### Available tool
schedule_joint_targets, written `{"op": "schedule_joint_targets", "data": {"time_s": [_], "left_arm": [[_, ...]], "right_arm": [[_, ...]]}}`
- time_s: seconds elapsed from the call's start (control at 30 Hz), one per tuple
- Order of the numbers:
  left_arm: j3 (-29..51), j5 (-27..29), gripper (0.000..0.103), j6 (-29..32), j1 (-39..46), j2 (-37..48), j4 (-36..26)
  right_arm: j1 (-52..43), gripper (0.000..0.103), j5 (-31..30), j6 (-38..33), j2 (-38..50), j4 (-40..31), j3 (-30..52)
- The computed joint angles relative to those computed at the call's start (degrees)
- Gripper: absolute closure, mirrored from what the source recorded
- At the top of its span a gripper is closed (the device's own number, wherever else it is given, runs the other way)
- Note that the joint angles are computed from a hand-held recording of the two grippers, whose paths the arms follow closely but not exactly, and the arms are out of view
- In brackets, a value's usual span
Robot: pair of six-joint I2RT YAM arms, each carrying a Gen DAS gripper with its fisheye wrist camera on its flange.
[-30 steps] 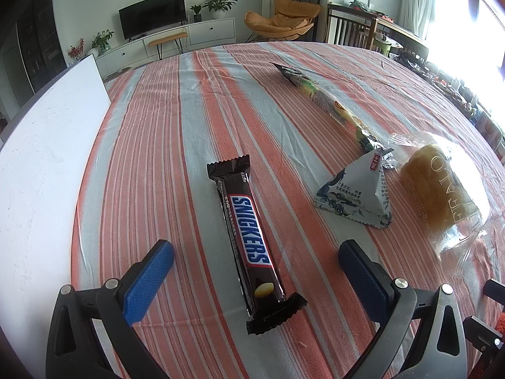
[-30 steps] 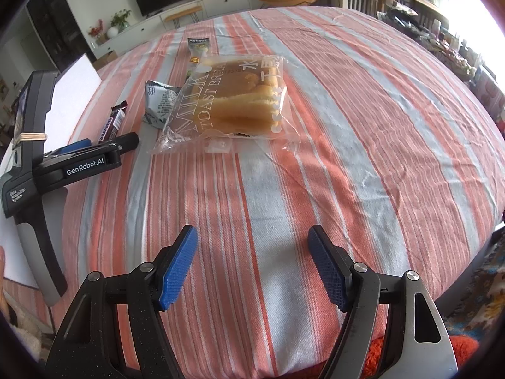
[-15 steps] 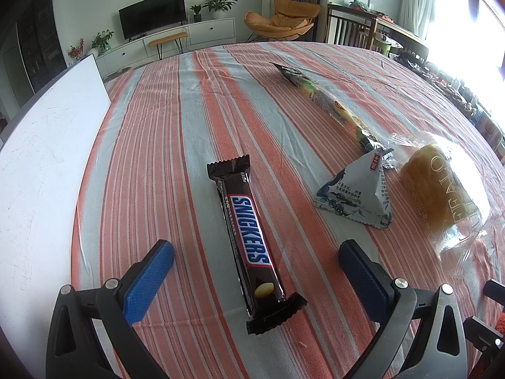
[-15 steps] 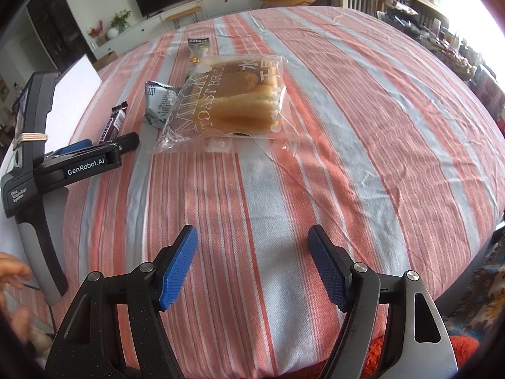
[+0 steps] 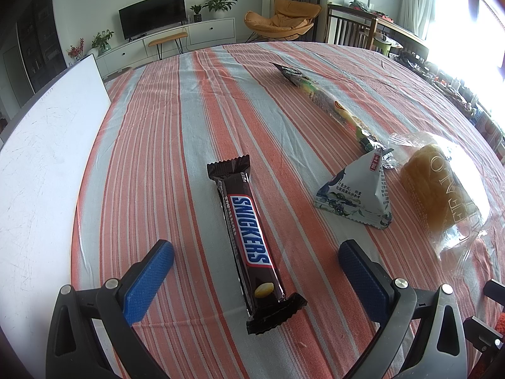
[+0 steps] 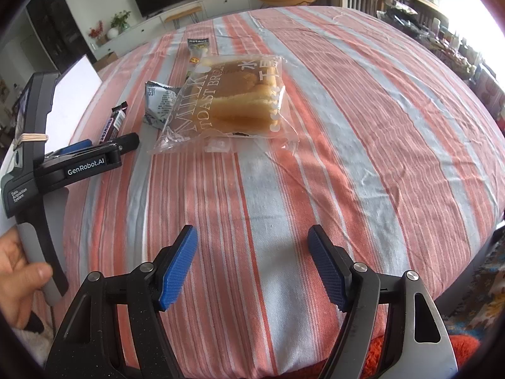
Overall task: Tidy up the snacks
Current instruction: 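Lower the left gripper onto the Snickers bar and close it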
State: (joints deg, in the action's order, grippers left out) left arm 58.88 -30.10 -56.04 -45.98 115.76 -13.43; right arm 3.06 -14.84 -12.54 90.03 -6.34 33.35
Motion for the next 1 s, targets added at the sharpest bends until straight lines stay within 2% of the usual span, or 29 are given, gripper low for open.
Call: {"op": "schedule_joint_targets", "data": {"time_s": [0.67, 1.0], "left_arm": [[-0.06, 0.24, 0.000, 0.07, 0.01, -0.10, 0.01], [0.47, 2.74, 0.000, 0.00, -0.67, -0.82, -2.81]], "right_arm": [[1.29, 0.025, 1.31, 0.22, -0.05, 0.36, -0.27], [1.20, 0.025, 1.21, 0.17, 0.00, 0.37, -0.24]]}}
